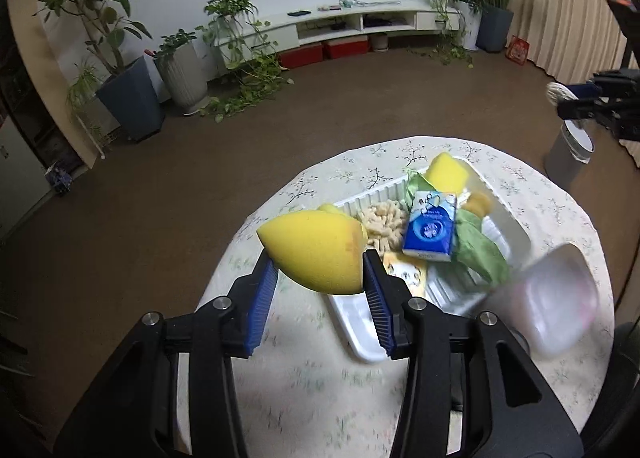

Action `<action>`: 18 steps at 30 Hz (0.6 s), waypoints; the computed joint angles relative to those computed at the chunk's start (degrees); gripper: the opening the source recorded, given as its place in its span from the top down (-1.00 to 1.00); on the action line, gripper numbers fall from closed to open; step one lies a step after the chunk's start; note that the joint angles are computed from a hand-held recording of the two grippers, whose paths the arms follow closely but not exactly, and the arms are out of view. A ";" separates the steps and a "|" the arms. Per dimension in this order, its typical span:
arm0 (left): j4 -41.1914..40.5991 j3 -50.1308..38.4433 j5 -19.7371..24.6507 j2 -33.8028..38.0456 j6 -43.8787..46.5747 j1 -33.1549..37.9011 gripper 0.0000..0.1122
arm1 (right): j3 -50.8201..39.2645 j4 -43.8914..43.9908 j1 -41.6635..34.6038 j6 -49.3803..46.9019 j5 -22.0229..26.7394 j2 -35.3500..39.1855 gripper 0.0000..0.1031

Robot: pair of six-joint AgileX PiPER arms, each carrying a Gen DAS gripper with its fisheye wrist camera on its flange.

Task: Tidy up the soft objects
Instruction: 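Carry the makeup sponge and knitted scrubber to the white tray and release them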

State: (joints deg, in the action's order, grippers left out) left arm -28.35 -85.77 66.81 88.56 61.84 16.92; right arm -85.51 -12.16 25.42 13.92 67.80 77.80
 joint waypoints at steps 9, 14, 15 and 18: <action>3.59 8.82 -12.16 6.32 -0.93 -7.65 0.24 | 7.39 9.58 -5.48 -9.06 -11.08 9.42 0.42; 3.87 9.43 -15.05 9.74 -1.03 -8.53 0.23 | 11.11 12.28 -6.28 -10.77 -15.51 12.64 0.42; 3.57 9.81 -15.42 9.94 -0.57 -8.46 0.23 | 11.44 12.79 -6.58 -11.03 -16.09 13.10 0.41; 3.35 11.07 -16.50 10.31 0.32 -8.94 0.22 | 13.16 14.55 -7.36 -12.64 -17.76 13.98 0.41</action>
State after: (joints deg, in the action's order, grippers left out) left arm -25.00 -74.70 50.31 98.88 62.16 7.98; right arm -72.35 2.39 18.06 1.28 50.04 91.79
